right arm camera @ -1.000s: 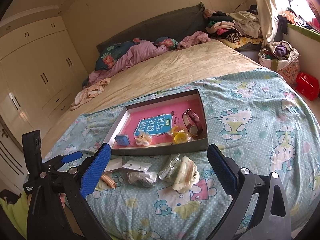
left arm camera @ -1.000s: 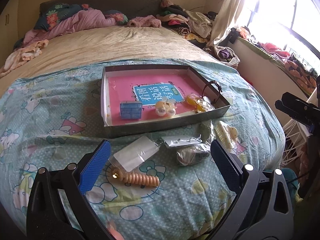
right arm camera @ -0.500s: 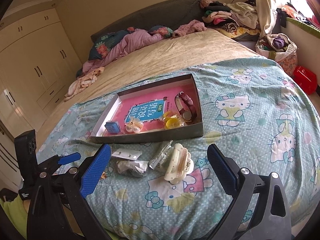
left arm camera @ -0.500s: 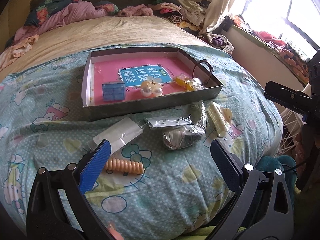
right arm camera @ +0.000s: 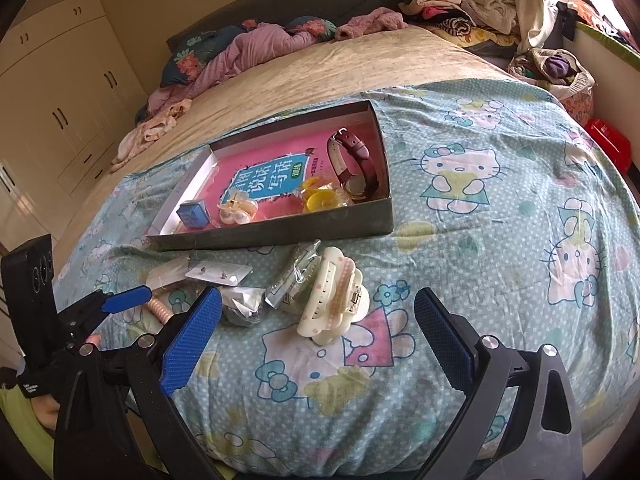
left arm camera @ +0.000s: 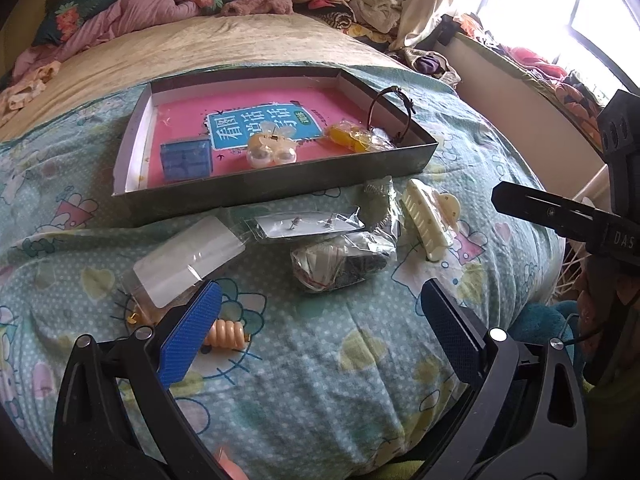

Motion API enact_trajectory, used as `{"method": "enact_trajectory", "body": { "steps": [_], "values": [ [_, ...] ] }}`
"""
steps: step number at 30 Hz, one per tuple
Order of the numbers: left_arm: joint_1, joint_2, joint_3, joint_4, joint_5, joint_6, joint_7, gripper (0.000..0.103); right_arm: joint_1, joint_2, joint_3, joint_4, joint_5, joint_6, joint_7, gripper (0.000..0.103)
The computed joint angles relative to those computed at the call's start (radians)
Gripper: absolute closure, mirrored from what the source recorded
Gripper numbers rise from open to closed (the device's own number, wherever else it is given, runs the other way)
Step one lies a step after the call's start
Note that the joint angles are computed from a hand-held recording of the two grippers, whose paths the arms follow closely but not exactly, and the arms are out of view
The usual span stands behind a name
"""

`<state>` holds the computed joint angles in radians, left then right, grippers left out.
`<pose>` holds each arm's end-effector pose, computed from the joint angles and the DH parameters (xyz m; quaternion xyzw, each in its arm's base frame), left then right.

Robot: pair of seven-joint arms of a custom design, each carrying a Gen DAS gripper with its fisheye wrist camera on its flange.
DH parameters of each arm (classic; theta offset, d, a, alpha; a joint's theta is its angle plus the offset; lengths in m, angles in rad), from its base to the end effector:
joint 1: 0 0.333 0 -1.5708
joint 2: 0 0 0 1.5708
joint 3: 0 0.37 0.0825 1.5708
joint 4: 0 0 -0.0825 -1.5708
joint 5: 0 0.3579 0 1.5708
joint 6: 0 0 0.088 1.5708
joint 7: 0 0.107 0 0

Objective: Organize jewelry
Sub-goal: 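Close the right tool on the white claw hair clip, then grasp the clear bag of silver jewelry with left tool while right holds the claw clip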

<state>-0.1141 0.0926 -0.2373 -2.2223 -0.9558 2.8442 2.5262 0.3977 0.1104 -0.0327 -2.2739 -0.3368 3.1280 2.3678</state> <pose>0.5323 -0.1460 0.4482 -0.5007 0.7948 -0.3321 0.0846 0.5148 0.2280 0.4657 -0.6265 0.6893 -0.1359 0.3374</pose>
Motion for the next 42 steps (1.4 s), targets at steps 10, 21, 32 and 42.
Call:
{"method": "enact_trajectory", "body": {
  "steps": [10,21,32,42],
  "values": [
    [0.006,0.061,-0.02,0.04,0.072,-0.018,-0.072,0.01,-0.066,0.026,0.079,-0.015,0.206,0.017,-0.179,0.007],
    [0.023,0.102,-0.05,0.058,0.15,-0.006,-0.144,0.01,-0.243,0.091,0.303,0.037,0.562,-0.016,-0.513,0.022],
    [0.041,0.128,-0.074,0.078,0.163,0.018,-0.171,0.01,-0.212,0.155,0.282,0.106,0.67,-0.069,-0.626,0.053],
    [0.051,0.155,-0.125,0.09,0.161,0.092,-0.161,0.036,-0.62,0.154,0.753,0.028,0.957,0.111,-0.876,0.069]
  ]
}}
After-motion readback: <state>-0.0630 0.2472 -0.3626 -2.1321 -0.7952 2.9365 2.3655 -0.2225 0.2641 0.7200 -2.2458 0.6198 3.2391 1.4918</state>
